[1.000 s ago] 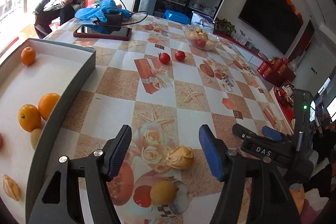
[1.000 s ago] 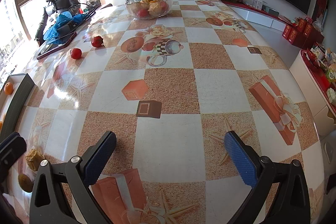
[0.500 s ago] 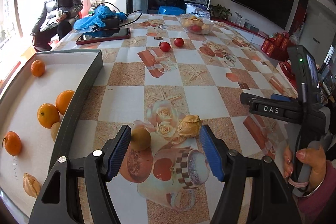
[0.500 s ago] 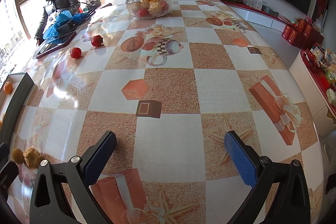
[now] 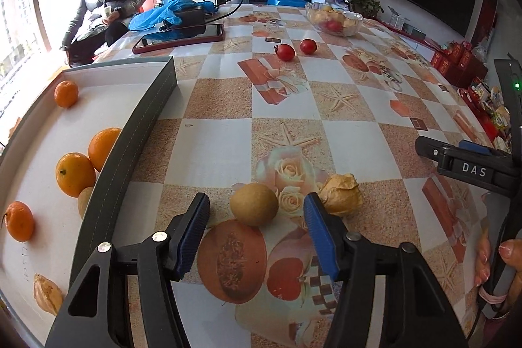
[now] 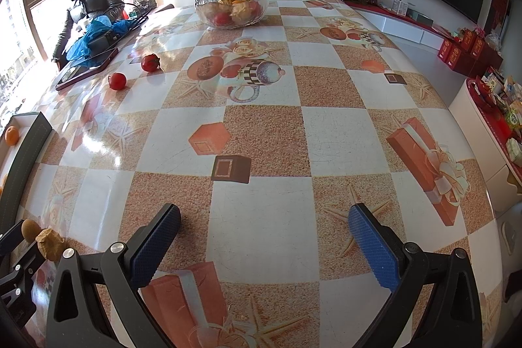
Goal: Organize fruits
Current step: 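Grasp the round yellow-brown fruit with left while right grasps the wrinkled brown fruit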
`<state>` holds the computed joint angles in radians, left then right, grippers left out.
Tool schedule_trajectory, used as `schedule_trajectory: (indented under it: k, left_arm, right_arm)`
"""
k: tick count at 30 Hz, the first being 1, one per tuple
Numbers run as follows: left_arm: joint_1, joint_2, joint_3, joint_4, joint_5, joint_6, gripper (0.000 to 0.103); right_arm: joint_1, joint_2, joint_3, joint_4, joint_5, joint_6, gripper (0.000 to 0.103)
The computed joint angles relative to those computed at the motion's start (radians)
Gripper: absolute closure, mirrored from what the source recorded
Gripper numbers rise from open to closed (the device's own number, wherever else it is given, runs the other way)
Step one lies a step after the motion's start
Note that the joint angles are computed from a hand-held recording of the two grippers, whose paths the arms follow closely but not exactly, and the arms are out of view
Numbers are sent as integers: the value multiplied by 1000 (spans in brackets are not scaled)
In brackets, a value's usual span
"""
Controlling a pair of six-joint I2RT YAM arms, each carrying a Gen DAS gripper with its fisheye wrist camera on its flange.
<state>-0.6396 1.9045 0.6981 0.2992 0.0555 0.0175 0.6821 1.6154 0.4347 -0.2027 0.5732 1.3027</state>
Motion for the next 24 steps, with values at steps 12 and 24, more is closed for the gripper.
schedule_trajectory:
  k: [12, 24]
  left_arm:
    - [13, -41, -82, 62, -40, -4, 75]
    - [53, -104, -181, 100, -55, -19, 75]
  right_arm:
    - [4, 6, 0, -2, 1, 6, 0]
    - [122, -29, 8, 79, -39, -19, 0]
